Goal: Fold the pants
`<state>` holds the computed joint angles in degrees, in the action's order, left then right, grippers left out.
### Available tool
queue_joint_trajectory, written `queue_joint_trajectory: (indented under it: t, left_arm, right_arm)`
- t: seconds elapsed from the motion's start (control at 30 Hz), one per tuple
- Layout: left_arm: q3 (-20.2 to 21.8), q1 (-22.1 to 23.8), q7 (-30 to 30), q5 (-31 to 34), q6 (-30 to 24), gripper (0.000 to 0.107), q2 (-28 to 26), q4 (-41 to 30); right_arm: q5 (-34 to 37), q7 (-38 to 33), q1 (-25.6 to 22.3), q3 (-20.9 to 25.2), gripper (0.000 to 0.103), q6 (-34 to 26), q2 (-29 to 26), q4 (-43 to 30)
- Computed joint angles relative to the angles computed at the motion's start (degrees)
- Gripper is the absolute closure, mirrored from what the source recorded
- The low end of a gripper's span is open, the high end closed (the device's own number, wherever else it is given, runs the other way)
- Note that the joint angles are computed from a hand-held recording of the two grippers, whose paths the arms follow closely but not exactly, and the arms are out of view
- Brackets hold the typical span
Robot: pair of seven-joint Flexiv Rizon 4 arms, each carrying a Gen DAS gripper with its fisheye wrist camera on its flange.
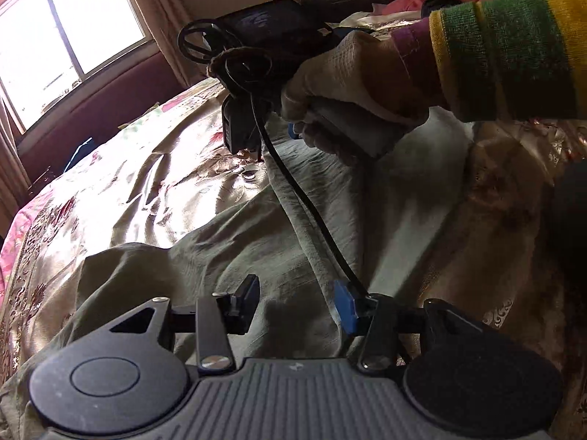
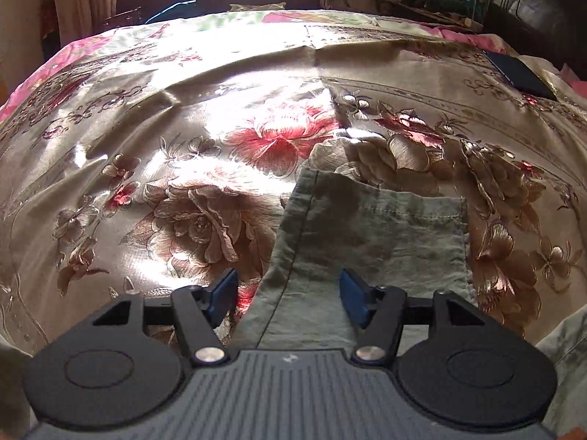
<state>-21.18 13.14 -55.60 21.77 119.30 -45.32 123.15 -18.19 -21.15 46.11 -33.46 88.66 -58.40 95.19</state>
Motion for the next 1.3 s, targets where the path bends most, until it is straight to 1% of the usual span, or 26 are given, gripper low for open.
queue_joint_trajectory:
  t: [0.03, 0.07, 0.1, 0.13, 0.17, 0.27, 0.33, 0.37, 0.43, 0.5, 0.53, 0.63, 0.7, 0.77, 0.83, 0.87, 0.9, 0.93, 0.97, 1.0, 1.03, 1.13, 1.23, 1.3]
  left_arm:
    - [0.82, -1.35, 0.0, -0.98, -0.33, 0.048, 0.02, -0.41]
    - [0.97, -1.83, -0.09, -1.48, -0.81, 0.048, 0.05, -0.56]
    - [0.48, -1.68, -0.25, -1.73, -1.7, 0.048, 0.18, -0.68]
    - [0.42, -1.83, -0.39, -2.13, -2.03, 0.048, 0.4, -0.58]
    - [0.54, -1.95, -0.52, -2.49, -2.16, 0.048, 0.84, -0.28]
    - [-0.42, -1.07, -0.79, -2.0, -1.77, 0.048, 1.53, 0.62]
    - [-2.07, 0.08, -0.92, -1.18, -2.21, 0.048, 1.11, 0.17]
    - [-2.84, 0.28, -1.01, -0.98, -2.54, 0.048, 1.15, 0.21]
    - [-2.13, -1.37, -0.55, -1.3, -2.68, 0.047, 1.41, 0.23]
    - [0.45, -5.08, 0.95, -2.06, -2.23, 0.047, 1.61, -0.37]
    - [2.35, -7.42, 2.12, -2.19, -1.2, 0.047, 1.59, -0.41]
    - [5.29, -11.2, 4.64, -2.42, 0.61, 0.047, 1.42, -0.38]
    - [7.43, -13.84, 6.07, -3.38, 1.8, 0.047, 1.59, -0.23]
    - [8.05, -14.9, 6.77, -4.3, 1.72, 0.047, 1.82, -0.27]
    - [7.89, -15.13, 6.85, -5.12, 1.27, 0.047, 1.97, -0.3]
    - [7.88, -15.31, 6.86, -5.58, 1.08, 0.047, 1.91, -0.46]
    - [7.93, -15.47, 6.96, -5.88, 1.07, 0.047, 1.79, -0.65]
    - [8.08, -15.8, 7.05, -6.21, 1.18, 0.047, 1.69, -0.76]
    - [8.05, -15.97, 7.09, -6.45, 1.18, 0.047, 1.56, -0.93]
    - [7.86, -15.95, 7.05, -6.59, 1.05, 0.047, 1.57, -0.99]
    - [7.66, -15.86, 7.0, -6.63, 0.99, 0.047, 1.59, -0.98]
    - [5.47, -13.9, 6.52, -5.56, 0.19, 0.047, 1.37, -1.18]
    - [6.82, -15.23, 7.29, -5.42, 1.72, 0.047, 0.95, -1.29]
    - [7.94, -16.24, 8.1, -5.42, 2.68, 0.047, 0.64, -1.37]
  right_arm:
    - [-1.5, 1.13, -1.24, 0.83, 0.094, 1.36, 1.07, 1.33]
    - [0.74, -0.79, -3.77, 3.53, 0.101, 4.39, 2.66, 3.07]
    - [3.26, -1.91, -4.81, 4.7, 0.101, 7.68, 3.88, 5.3]
    - [5.79, -2.44, -4.26, 4.01, 0.101, 11.79, 4.85, 8.37]
    - [8.47, -2.6, -3.02, 2.64, 0.101, 17.05, 5.82, 12.2]
    - [19.26, -4.52, 0.0, 1.71, 0.101, 34.3, 8.42, 23.47]
    - [26.51, -6.11, 3.06, 1.0, 0.101, 40.51, 9.39, 29.58]
    - [29.37, -6.61, 3.82, 1.46, 0.101, 42.69, 9.85, 32.34]
    - [32.62, -6.61, 2.98, 4.41, 0.101, 45.63, 10.22, 35.94]
    - [36.32, -5.59, 1.94, 7.71, 0.101, 47.07, 9.54, 38.38]
    - [37.44, -4.64, 0.31, 10.1, 0.101, 48.37, 8.95, 39.08]
    - [38.76, -2.23, -5.31, 16.81, 0.099, 52.76, 7.46, 39.24]
    - [39.39, -2.81, -7.25, 18.86, 0.093, 54.36, 6.64, 38.38]
    - [39.27, -3.84, -9.16, 20.51, 0.091, 55.63, 6.27, 37.28]
    - [39.97, -4.57, -10.7, 21.94, 0.082, 56.39, 5.93, 35.86]
    - [40.17, -5.03, -11.55, 22.64, 0.073, 56.94, 5.44, 35.02]
    - [40.61, -5.65, -11.99, 23.02, 0.07, 56.42, 5.49, 34.26]
    - [41.47, -6.17, -12.29, 23.36, 0.07, 55.51, 5.82, 33.82]
    - [42.83, -6.97, -12.16, 23.47, 0.073, 54.83, 6.03, 33.49]
    - [44.35, -8.03, -11.75, 23.4, 0.089, 54.16, 6.37, 33.32]
    - [46.15, -9.21, -11.12, 23.21, 0.1, 53.56, 6.73, 33.33]
    - [49.77, -11.09, -11.26, 25.31, 0.1, 56.9, 6.67, 34.23]
    - [52.09, -13.76, -11.29, 27.15, 0.1, 57.44, 6.73, 34.71]
    - [52.08, -14.88, -12.72, 28.61, 0.1, 55.81, 7.09, 34.42]
